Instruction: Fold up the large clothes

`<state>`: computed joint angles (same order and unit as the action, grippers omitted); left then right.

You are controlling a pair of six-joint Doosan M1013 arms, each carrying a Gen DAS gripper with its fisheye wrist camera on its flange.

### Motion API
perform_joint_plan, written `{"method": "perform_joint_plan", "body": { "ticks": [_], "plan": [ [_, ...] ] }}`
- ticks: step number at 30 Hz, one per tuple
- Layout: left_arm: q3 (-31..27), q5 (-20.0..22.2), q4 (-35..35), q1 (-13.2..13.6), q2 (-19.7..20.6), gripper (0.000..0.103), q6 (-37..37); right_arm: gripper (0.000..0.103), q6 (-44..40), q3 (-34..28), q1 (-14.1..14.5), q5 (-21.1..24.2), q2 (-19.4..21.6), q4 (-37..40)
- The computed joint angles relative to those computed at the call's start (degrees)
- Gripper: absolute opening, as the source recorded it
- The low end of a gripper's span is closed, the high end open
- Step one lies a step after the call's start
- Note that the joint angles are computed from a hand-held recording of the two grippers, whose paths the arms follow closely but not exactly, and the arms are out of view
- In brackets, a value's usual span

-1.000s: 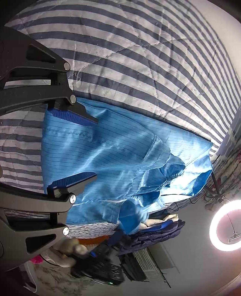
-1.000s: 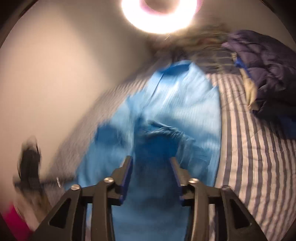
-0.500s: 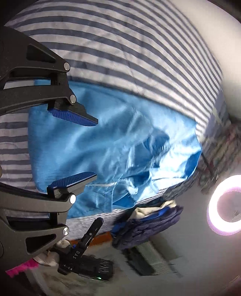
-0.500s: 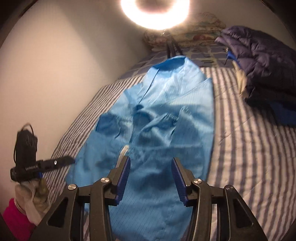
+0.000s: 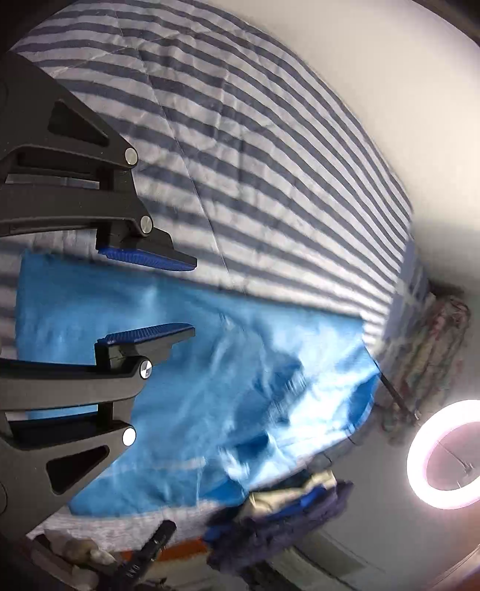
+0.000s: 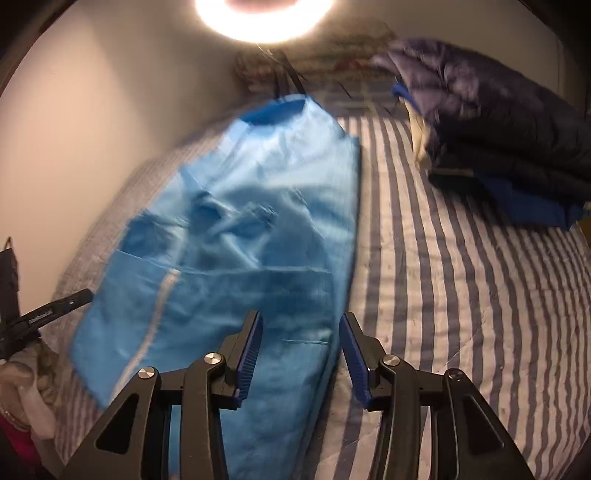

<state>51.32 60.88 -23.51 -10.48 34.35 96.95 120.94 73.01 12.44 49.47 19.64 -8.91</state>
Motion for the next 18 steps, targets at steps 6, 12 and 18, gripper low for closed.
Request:
{"method": "perform_joint_plan", "body": {
  "ticks": [6,12,18],
  "plan": [
    [2.06,0.76,-2.07,-1.54,-1.51,0.028,9.16,0.046,-7.62,-0.57,1.89,1.69,-0.09,3.67],
    [3.64,1.99,4.67,-3.11,-1.27,0.028,8.52,0.044,-6.56,-2.89,3.39,12.60,3.47,0.67],
    [2.94,2.93,7.94,-3.93,-2.31,0.028,5.21,0.045,-3.88,-4.56,3.42,13.26,3.30,1.47]
  ]
}}
